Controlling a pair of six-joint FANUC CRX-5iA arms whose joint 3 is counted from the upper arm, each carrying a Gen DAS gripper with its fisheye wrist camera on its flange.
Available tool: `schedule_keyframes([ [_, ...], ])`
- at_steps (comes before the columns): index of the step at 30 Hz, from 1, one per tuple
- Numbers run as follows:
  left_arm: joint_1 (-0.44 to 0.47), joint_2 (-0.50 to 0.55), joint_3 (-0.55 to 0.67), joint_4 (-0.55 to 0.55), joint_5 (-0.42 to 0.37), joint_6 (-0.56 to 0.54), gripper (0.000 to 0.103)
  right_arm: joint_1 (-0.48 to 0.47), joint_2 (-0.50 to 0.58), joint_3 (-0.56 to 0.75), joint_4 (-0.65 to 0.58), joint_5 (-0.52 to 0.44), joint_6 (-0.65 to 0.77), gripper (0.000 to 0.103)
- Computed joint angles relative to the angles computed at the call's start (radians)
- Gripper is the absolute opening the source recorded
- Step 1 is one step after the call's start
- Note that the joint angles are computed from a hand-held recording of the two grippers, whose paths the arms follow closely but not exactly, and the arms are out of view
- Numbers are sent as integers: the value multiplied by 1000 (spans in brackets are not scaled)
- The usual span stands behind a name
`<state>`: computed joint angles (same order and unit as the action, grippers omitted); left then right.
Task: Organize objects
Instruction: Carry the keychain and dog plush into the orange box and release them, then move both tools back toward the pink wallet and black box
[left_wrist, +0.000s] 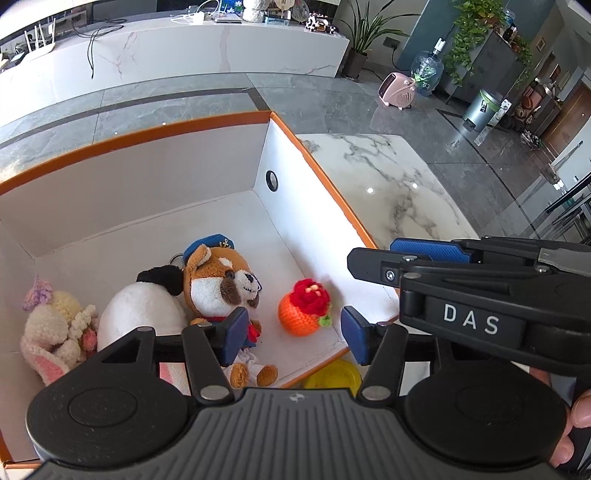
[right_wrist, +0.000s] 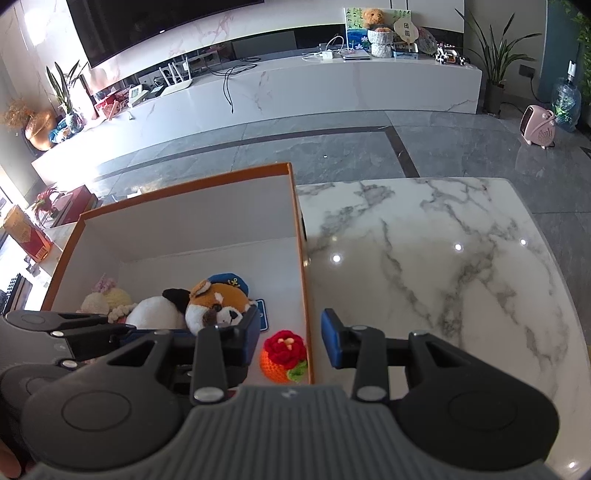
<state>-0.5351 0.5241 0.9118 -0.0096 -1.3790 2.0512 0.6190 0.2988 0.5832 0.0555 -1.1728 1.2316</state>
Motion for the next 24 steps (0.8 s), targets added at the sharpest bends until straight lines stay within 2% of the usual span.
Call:
schedule_keyframes([
  [5, -19, -37, -11, -41, 0, 6, 66, 6, -52, -49, -5, 32, -8, 41],
  [12, -54, -171, -141, -105, 50, 38, 68, 36, -194, -212, 20, 135, -48, 48],
  [18, -76, -301, -307, -139, 92, 163, 69, 75, -294, -345, -7, 174, -83, 48],
  [24, -109, -409, -471, -183, 80, 316, 69, 119, -347, -460, -56, 165, -105, 48],
])
